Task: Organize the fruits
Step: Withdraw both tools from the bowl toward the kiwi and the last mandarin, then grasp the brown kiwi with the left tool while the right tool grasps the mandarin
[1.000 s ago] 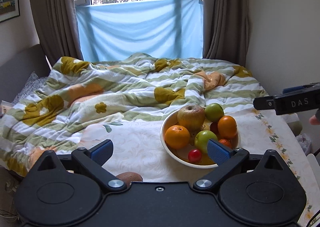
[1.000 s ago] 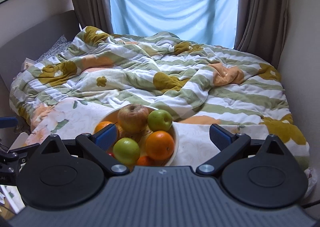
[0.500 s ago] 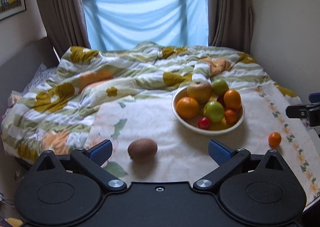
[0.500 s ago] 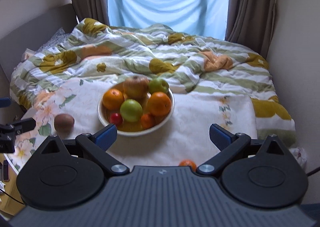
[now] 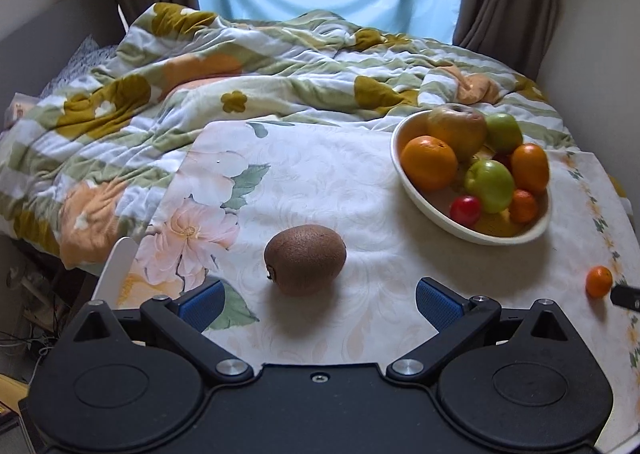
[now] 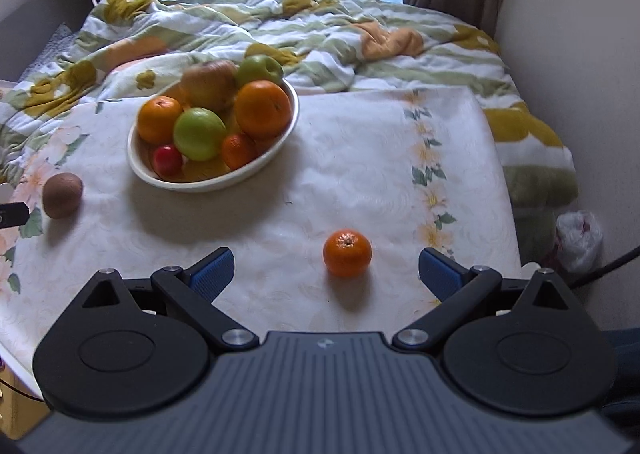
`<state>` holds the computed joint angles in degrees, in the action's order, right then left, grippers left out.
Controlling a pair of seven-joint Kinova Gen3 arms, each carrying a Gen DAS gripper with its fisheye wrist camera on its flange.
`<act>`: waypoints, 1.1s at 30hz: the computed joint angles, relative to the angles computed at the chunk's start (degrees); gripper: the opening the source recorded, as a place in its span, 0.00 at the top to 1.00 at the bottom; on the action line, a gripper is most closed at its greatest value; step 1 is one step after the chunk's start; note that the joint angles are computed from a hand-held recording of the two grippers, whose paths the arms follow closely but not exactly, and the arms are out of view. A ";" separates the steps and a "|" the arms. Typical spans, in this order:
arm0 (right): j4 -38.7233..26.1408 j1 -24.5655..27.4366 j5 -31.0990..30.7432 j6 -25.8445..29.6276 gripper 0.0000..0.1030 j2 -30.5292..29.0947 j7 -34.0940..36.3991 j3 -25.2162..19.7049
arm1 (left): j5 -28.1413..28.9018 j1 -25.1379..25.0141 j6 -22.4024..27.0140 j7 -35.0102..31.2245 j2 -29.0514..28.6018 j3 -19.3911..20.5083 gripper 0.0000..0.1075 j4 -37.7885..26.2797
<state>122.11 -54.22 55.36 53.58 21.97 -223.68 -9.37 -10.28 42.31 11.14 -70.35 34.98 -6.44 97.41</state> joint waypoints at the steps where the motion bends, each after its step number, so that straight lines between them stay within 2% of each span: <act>1: -0.08 0.33 0.00 -0.45 0.00 0.78 -0.47 0.25 | 0.17 0.46 0.54 0.56 0.96 -0.72 0.04 -1.15; 6: -0.59 1.19 -0.48 -2.40 0.00 3.35 -2.31 1.94 | 0.59 3.03 1.42 5.54 4.40 -4.59 0.05 -5.04; 13: -1.07 1.73 -1.30 -4.55 0.00 5.69 -4.05 3.91 | -0.82 3.20 5.45 9.14 8.25 -3.99 0.07 -10.57; 15: -1.37 1.37 -1.67 -4.11 0.00 6.29 -4.04 4.28 | -1.22 2.82 6.15 9.86 9.07 -3.39 0.14 -11.54; 20: -1.23 1.52 -2.10 -5.12 0.00 6.82 -3.74 4.78 | -2.00 2.50 9.66 12.76 10.76 -2.67 0.17 -14.38; 25: -1.44 1.91 -3.49 -6.56 0.00 7.45 -1.38 5.04 | -2.70 2.09 9.47 15.67 11.27 -2.28 0.22 -14.87; 27: -1.41 1.77 -3.75 -7.03 0.00 7.55 -0.82 5.37 | -2.93 1.60 8.87 15.91 11.34 -1.67 0.30 -14.85; 30: -1.43 1.63 -4.00 -7.73 0.00 7.82 -0.01 5.85 | -4.17 2.57 9.75 15.21 12.03 -2.55 0.34 -15.50; 33: -1.69 1.54 -4.33 -8.00 0.03 8.05 0.55 6.37 | -5.00 1.38 7.92 14.29 11.36 -1.23 0.34 -13.97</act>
<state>120.42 -52.67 51.03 45.58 30.02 -223.13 -3.00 -15.28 43.68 19.06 -56.06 46.34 -7.67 83.45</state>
